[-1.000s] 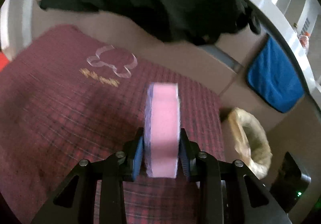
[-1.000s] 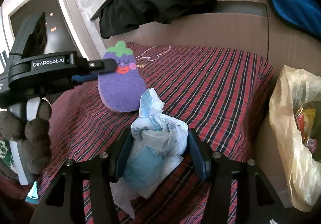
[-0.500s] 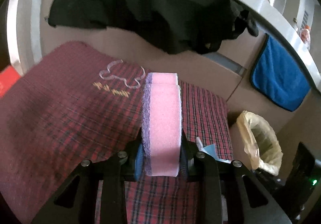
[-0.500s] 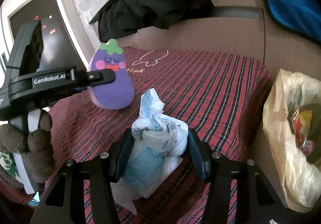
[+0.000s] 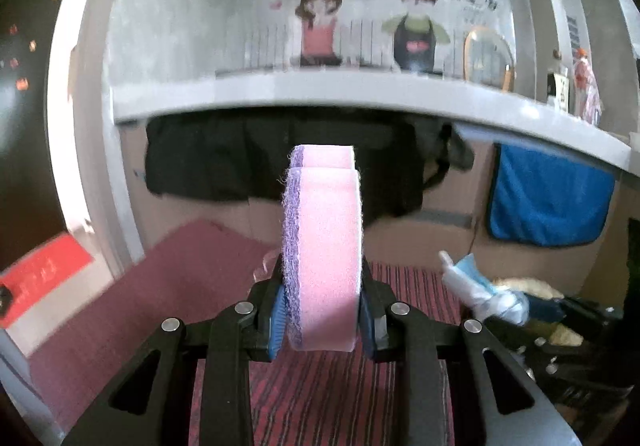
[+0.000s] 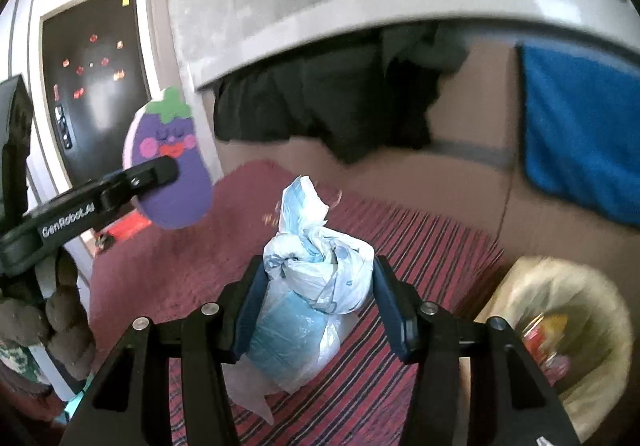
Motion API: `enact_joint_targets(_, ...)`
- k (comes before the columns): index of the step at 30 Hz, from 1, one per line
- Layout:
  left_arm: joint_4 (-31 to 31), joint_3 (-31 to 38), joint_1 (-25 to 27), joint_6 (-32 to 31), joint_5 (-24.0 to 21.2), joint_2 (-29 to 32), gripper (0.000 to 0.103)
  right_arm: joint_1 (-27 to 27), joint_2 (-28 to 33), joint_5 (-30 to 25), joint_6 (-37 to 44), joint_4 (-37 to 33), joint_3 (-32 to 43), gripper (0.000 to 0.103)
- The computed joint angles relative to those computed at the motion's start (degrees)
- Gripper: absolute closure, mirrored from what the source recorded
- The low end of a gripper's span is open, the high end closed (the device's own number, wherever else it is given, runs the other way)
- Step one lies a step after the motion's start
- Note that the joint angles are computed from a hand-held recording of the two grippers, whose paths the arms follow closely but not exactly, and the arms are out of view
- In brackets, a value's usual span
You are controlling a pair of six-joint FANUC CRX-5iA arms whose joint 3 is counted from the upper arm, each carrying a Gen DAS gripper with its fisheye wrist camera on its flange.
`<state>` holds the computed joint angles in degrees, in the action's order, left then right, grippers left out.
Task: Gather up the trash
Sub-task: 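Lift the sponge with the left gripper while the right lifts the tissue, carrying both to the bin, then open the left gripper over the bin while the right opens, dropping sponge and tissue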
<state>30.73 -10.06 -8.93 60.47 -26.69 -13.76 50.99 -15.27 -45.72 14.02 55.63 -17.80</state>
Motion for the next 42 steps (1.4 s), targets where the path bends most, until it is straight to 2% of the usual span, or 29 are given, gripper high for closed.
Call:
enact_joint_targets(9,-5.3,2.9,-5.5,4.5,2.8,-0.7,0.072,2.7,-5.6,-9.9,0.0,8.1,-1.5,0.053)
enact_joint_targets(18,-7.0,7.5,-14.4,6.6,0.5,3.6,0.072,5.2,-13.5,-19.9,-2.8,12.9,-6.8,0.053)
enact_joint_targets(23,-6.1,9.0,-18.6,6.0,-0.6,7.0,0.072,4.7,-16.8,-22.6,-4.0,12.5,-9.6,0.053)
enact_joint_targets(32,-6.9,12.4,-22.3,9.6,-3.6,13.3,0.072,0.7,-19.7,-22.2,-4.9,9.9,-14.1,0.053)
enact_joint_targets(42,-6.6,14.8,-23.7,9.5,-5.6,18.4,0.072,-7.3,-20.6,-14.7,-6.8,4.9,-17.9,0.053)
